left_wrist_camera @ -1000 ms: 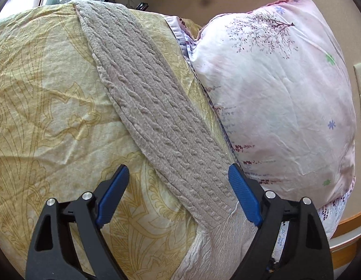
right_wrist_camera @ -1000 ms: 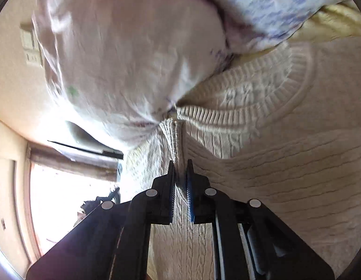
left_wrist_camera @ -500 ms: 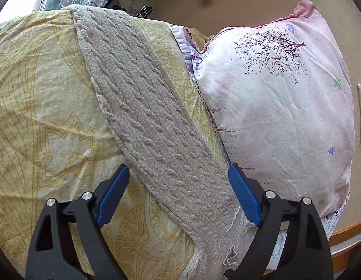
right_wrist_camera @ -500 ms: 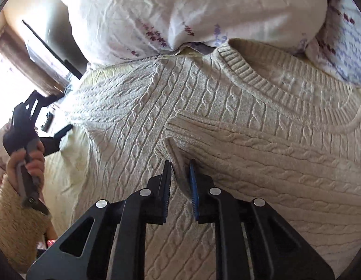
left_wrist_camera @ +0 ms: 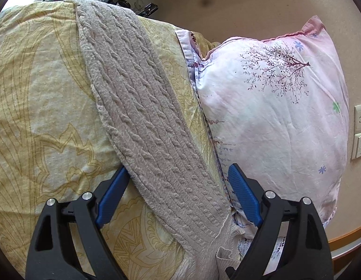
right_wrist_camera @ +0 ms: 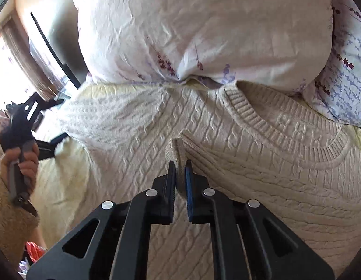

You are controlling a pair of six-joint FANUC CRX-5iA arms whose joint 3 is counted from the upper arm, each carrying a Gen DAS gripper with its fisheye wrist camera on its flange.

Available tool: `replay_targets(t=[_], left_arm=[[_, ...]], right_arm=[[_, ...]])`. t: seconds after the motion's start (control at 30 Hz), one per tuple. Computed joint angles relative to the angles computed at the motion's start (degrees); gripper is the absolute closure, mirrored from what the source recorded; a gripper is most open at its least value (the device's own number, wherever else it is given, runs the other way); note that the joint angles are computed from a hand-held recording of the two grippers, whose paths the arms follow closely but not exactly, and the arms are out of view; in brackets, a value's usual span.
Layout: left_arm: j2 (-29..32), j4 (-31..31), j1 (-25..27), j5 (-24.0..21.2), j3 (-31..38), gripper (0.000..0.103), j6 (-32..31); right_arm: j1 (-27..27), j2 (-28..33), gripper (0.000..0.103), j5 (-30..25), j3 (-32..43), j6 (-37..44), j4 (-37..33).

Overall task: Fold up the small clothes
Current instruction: 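Lift the held sleeve and lay it diagonally across the sweater body, then open the right tool to release the folded sleeve, then grasp the cuff of the other sleeve with the left tool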

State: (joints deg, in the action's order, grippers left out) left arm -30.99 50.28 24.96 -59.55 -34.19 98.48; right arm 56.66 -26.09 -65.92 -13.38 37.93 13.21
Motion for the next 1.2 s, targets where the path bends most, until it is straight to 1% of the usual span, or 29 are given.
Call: replay_targets(t=[0.1,0.17,0.2,0.23,0.3,0.33,0.4,0.43,0.5,0.53,0.57,0.6,0.63,0.7,0.77,0.87,0.93,1.0,1.03,1.07,1.1,1.13,1.17,1.2], left_arm=[[-0.08,0.68,0.61,0.41,-0.45,0.022,0.77],[-0.21,1.30,1.08,0.57,-0.90,0.025,1.29],[-0.25,1.68,1.27,0.77,-1.16,0.027,1.49],[-0.25,1.91,1.39,0.99,-1.39,0.028,1.83],[-0.54,2.86,1.86,1.44,-2.22,0.036,2.69],[-0.69,3.26,2.20,1.60,-2.63,0.038,3.21],[-1.03,4.57,2.84,2.55,-3.78,0.047,4.00],[-1.08,4.59,3.34,2.69,-4.02,0.050,4.66],[-1.16,5.97,4.26,3.33,-5.03,0.059,5.48],[-0.94,6.56,4.77,3.63,-5.33,0.062,5.61],[-0.71,6.53,5.20,3.68,-5.39,0.070,5.82],[-0.37,6.56,5.55,3.37,-5.41,0.086,5.94],[-0.23,7.78,5.52,3.21,-5.86,0.095,5.57],[-0.93,12.39,3.74,4.96,-7.33,0.096,2.93],[-0.98,15.94,0.39,6.43,-6.97,0.097,-0.79],[-0.62,25.64,-8.65,10.09,-7.06,0.097,-8.28],[-0.15,32.23,-16.44,13.32,-6.84,0.096,-13.67],[1.19,39.09,-25.91,16.99,-6.20,0.097,-20.20],[1.80,41.51,-29.96,18.10,-5.75,0.097,-22.98],[2.51,43.44,-33.74,18.79,-5.29,0.096,-25.52],[3.23,44.56,-37.36,19.43,-4.83,0.096,-27.67],[4.14,43.68,-39.90,19.19,-4.15,0.096,-28.43],[5.23,41.32,-41.62,18.42,-3.36,0.096,-28.08],[6.52,36.81,-42.56,17.10,-2.31,0.096,-25.81]], right_arm=[[-1.42,1.85,0.094,-1.07,2.12,4.72,-7.44],[-3.07,2.30,0.085,-2.46,3.22,6.24,-13.02],[-4.29,2.02,0.066,-2.21,3.52,6.94,-16.03],[-4.62,0.65,0.047,-1.55,3.00,6.65,-17.48],[-2.36,-1.44,0.030,-1.12,1.61,3.20,-13.67],[-1.42,-2.50,0.029,-0.99,0.94,1.77,-11.88],[0.09,-5.24,0.029,-2.02,-0.30,-1.76,-9.36],[-0.01,-7.19,0.029,-2.76,-1.15,-3.28,-8.72],[-0.45,-10.26,0.029,-4.48,-2.33,-5.45,-8.06],[-0.08,-11.73,0.029,-5.34,-3.05,-7.15,-7.17],[0.70,-13.00,0.029,-5.78,-3.94,-9.16,-6.13],[0.23,-14.53,0.029,-7.02,-4.15,-9.77,-6.06],[0.33,-15.87,0.029,-8.12,-4.53,-11.17,-5.43],[-2.86,-18.18,0.029,-10.51,-4.17,-10.62,-6.52],[-3.56,-20.20,0.029,-11.94,-4.76,-12.72,-5.56],[-2.76,-22.93,0.029,-13.96,-6.11,-16.96,-3.06],[-3.35,-24.56,0.029,-15.18,-6.63,-18.41,-2.36],[-2.87,-25.81,0.029,-15.78,-7.51,-20.55,-1.32],[-1.73,-26.62,0.029,-16.46,-7.99,-22.14,-0.25],[0.74,-27.46,0.029,-17.13,-8.77,-24.63,1.57],[2.60,-28.33,0.029,-17.86,-9.38,-26.42,2.92],[4.66,-29.07,0.029,-18.53,-10.04,-28.48,4.28],[4.72,-29.19,0.029,-18.45,-10.33,-28.87,4.40],[4.53,-29.53,0.029,-18.55,-10.46,-29.13,4.21]])
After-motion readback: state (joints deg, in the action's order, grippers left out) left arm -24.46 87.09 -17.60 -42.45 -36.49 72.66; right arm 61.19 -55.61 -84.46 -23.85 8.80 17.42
